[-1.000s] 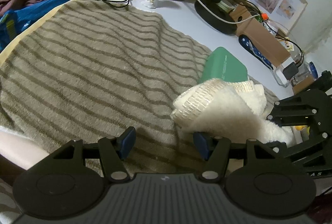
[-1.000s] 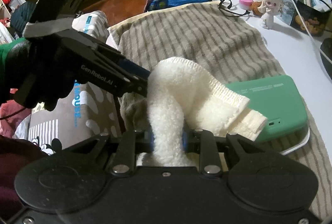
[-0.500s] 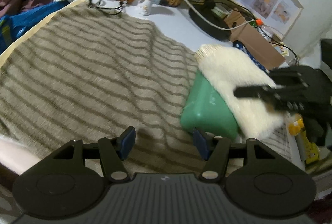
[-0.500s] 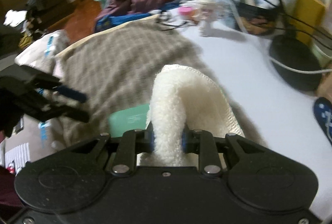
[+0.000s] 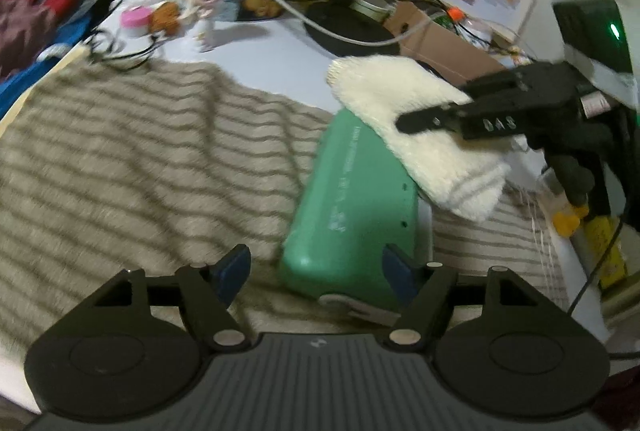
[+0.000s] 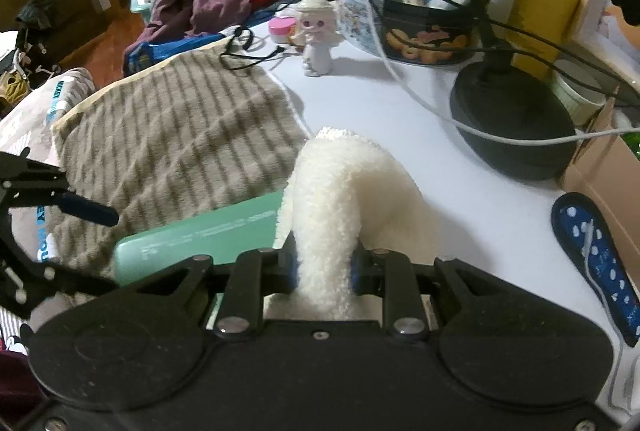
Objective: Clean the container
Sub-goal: 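Turn the container flat with the left gripper while the right gripper wipes its face, then wipe the cloth across the container's back face with the right gripper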
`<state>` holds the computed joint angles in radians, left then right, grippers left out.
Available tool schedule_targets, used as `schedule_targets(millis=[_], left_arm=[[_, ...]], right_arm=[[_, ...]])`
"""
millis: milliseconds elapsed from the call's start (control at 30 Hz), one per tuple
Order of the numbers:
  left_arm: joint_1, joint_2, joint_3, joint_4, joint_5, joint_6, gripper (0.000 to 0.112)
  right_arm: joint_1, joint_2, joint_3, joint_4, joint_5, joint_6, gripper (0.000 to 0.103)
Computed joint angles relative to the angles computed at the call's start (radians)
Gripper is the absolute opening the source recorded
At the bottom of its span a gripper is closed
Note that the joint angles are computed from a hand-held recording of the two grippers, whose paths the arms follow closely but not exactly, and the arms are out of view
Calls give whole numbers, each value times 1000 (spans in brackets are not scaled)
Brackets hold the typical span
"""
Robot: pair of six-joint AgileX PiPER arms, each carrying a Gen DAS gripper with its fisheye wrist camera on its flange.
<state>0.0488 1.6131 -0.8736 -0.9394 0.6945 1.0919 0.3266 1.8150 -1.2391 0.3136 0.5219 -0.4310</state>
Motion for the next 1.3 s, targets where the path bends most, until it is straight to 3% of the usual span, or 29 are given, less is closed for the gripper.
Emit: schedule_targets(millis=[300,733,833,1033,1300], left_arm=[[-219,38,-68,215,-155,-174,81],[-422,207,-315,731,-137,-586,85],[-438,234,-354,781,-110,-624,85],[-408,224,-327,674,-126,-438,84],[-466,125,-133,618,-353,-186,84]], right_arm=[[-86,18,-16,7,23,-39,21],[-181,-6,80,272,27,-256,21],[-200,-9,91,331,40,-309,21],[-276,26,40,443,145,-379,21],[-361,174,-166,549,375,-385,21]])
